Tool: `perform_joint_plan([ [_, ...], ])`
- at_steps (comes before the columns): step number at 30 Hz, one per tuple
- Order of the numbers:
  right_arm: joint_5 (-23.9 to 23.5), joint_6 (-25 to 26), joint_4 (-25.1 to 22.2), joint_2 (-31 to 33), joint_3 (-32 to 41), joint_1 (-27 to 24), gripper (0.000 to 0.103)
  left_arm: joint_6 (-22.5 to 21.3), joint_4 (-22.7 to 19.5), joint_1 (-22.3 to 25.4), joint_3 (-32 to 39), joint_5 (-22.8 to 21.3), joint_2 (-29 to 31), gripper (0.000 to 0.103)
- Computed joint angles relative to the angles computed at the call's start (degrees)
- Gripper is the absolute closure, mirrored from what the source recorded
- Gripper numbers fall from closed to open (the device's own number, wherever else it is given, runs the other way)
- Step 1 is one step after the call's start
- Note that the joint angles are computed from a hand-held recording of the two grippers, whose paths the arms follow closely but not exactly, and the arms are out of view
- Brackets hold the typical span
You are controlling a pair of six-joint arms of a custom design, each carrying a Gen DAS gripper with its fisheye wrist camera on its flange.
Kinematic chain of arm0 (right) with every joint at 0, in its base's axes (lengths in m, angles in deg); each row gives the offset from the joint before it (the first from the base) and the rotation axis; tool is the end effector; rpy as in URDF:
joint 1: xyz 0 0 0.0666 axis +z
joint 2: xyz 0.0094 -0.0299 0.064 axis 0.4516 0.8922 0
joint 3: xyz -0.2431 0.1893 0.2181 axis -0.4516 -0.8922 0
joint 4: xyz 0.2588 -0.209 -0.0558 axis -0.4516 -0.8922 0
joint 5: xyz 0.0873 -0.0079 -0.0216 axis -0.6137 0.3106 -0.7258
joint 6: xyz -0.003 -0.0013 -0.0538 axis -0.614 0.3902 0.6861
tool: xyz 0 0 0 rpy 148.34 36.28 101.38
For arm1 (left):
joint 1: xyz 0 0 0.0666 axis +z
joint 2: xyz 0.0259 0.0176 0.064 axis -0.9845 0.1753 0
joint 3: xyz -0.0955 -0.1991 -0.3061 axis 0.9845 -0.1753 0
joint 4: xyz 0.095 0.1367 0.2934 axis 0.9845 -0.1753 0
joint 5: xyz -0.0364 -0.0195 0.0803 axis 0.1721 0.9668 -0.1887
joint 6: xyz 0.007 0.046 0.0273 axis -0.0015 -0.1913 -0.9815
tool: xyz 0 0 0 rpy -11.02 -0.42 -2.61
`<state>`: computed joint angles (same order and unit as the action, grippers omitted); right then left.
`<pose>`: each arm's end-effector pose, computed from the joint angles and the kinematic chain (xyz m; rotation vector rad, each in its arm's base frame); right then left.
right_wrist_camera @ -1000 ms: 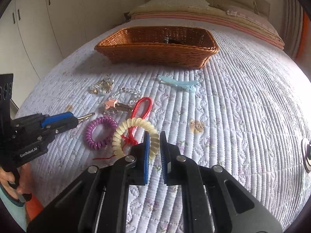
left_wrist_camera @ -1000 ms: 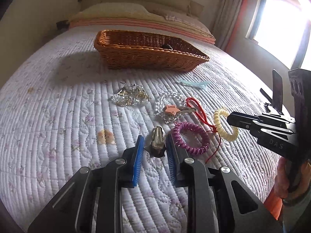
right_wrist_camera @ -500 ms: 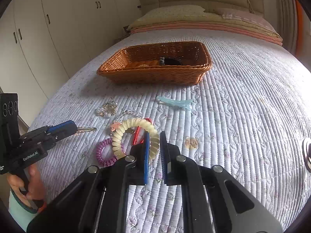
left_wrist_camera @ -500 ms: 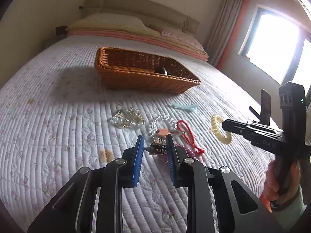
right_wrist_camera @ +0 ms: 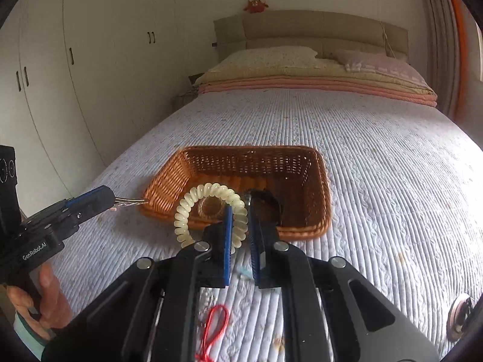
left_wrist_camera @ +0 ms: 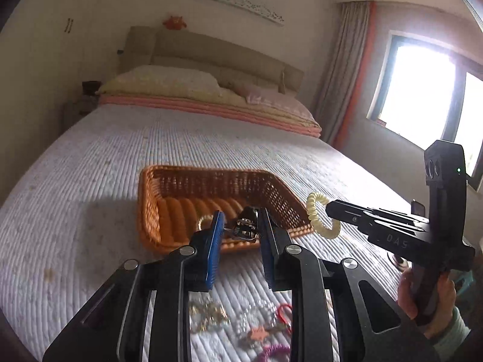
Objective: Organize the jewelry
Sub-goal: 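Carry clip and hair tie into the basket and open both tools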
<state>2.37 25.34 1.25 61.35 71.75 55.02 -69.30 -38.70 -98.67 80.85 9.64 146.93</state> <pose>0.4351 0.2279 0.4466 -0.1960 2.1295 0.3165 0.4349 -0.1533 0.4364 0.1831 2.0410 -0.4913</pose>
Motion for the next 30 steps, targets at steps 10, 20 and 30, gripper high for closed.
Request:
perform_joint_plan([
  [10,-5.8,-1.8,-19.3,25.3,34.9,-5.2,0.094,-2.5,-6.5,1.6,18.1,-2.7,17.7,0.081],
  [20,-8.7,-2.1,-26.9,34.1,45.4,-6.4,0.094,-1.8,-11.0,1.6,21.1,-4.9,23.3,0.081],
  [30,-8.2,-1.9,-20.9,26.7,35.3,-6.1,0.072,-0.8,-8.0,1.7,14.9,-5.6,16.5,0.064],
])
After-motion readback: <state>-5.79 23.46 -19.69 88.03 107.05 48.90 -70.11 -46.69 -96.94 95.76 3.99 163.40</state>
